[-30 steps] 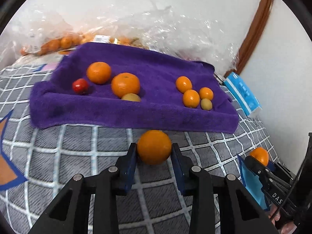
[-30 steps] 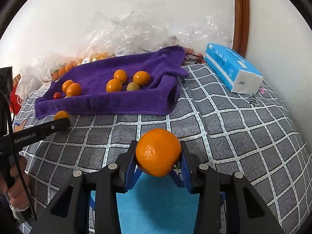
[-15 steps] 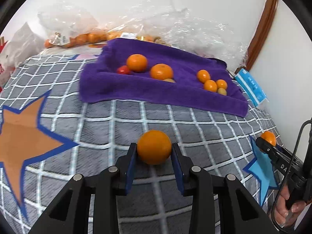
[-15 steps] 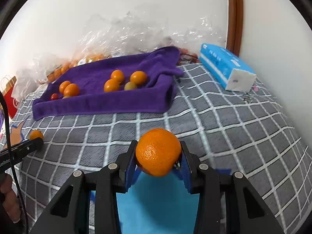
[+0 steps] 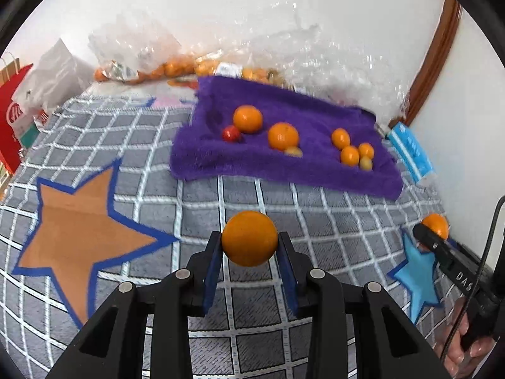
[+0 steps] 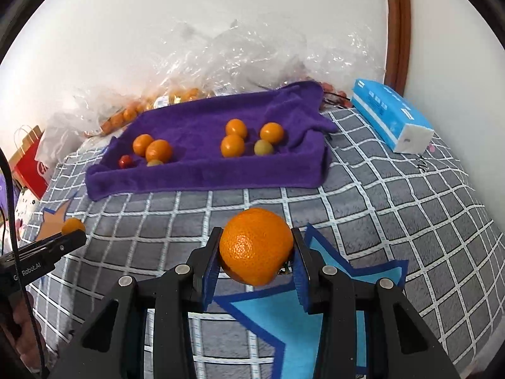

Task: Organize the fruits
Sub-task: 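Carry both held oranges over the purple towel and lower them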

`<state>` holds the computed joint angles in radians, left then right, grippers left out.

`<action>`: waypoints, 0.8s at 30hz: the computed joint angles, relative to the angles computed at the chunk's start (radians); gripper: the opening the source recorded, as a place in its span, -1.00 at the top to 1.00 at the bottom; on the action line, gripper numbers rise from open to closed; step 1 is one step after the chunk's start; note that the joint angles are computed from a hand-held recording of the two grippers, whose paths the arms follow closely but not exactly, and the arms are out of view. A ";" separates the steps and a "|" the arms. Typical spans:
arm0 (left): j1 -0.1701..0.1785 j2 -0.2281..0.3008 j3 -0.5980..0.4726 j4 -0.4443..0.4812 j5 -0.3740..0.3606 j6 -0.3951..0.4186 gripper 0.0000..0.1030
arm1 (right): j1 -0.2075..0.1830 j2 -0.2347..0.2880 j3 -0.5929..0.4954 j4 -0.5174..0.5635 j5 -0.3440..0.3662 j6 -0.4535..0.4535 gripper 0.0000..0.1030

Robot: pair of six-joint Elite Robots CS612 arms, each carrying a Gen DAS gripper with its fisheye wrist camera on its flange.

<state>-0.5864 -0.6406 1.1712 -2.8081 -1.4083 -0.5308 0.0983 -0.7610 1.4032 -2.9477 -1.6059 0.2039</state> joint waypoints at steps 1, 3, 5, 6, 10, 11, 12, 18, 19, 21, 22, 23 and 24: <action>-0.001 -0.004 -0.002 -0.001 0.012 0.002 0.37 | 0.001 -0.002 -0.003 0.004 -0.002 0.002 0.21; 0.000 -0.008 -0.010 0.006 0.010 0.011 0.37 | 0.005 -0.004 -0.014 0.018 -0.015 0.007 0.21; 0.003 -0.010 -0.021 0.006 0.000 0.010 0.37 | 0.007 -0.005 -0.028 0.032 -0.026 0.008 0.21; 0.005 -0.011 -0.029 0.012 -0.009 0.011 0.37 | 0.008 -0.005 -0.033 0.033 -0.030 0.007 0.21; 0.007 -0.011 -0.054 0.034 -0.003 0.016 0.37 | 0.011 -0.005 -0.058 0.042 -0.048 0.010 0.21; 0.007 -0.011 -0.065 0.050 0.004 0.018 0.37 | 0.012 -0.004 -0.067 0.047 -0.051 0.011 0.21; 0.007 -0.009 -0.073 0.060 0.008 0.019 0.36 | 0.012 -0.003 -0.073 0.049 -0.053 0.011 0.21; 0.015 0.006 -0.128 0.098 -0.005 0.018 0.37 | 0.013 0.015 -0.131 0.071 -0.054 0.005 0.21; 0.016 0.009 -0.138 0.106 -0.004 0.019 0.37 | 0.013 0.019 -0.144 0.079 -0.056 0.006 0.21; 0.018 0.016 -0.158 0.124 -0.002 0.021 0.37 | 0.012 0.026 -0.164 0.096 -0.059 0.006 0.21; 0.019 0.020 -0.167 0.132 -0.003 0.022 0.37 | 0.012 0.029 -0.172 0.100 -0.057 0.006 0.21; 0.020 0.024 -0.177 0.141 -0.005 0.023 0.37 | 0.011 0.034 -0.182 0.104 -0.054 0.006 0.21; 0.022 0.030 -0.191 0.152 -0.010 0.022 0.37 | 0.010 0.037 -0.190 0.109 -0.052 0.005 0.21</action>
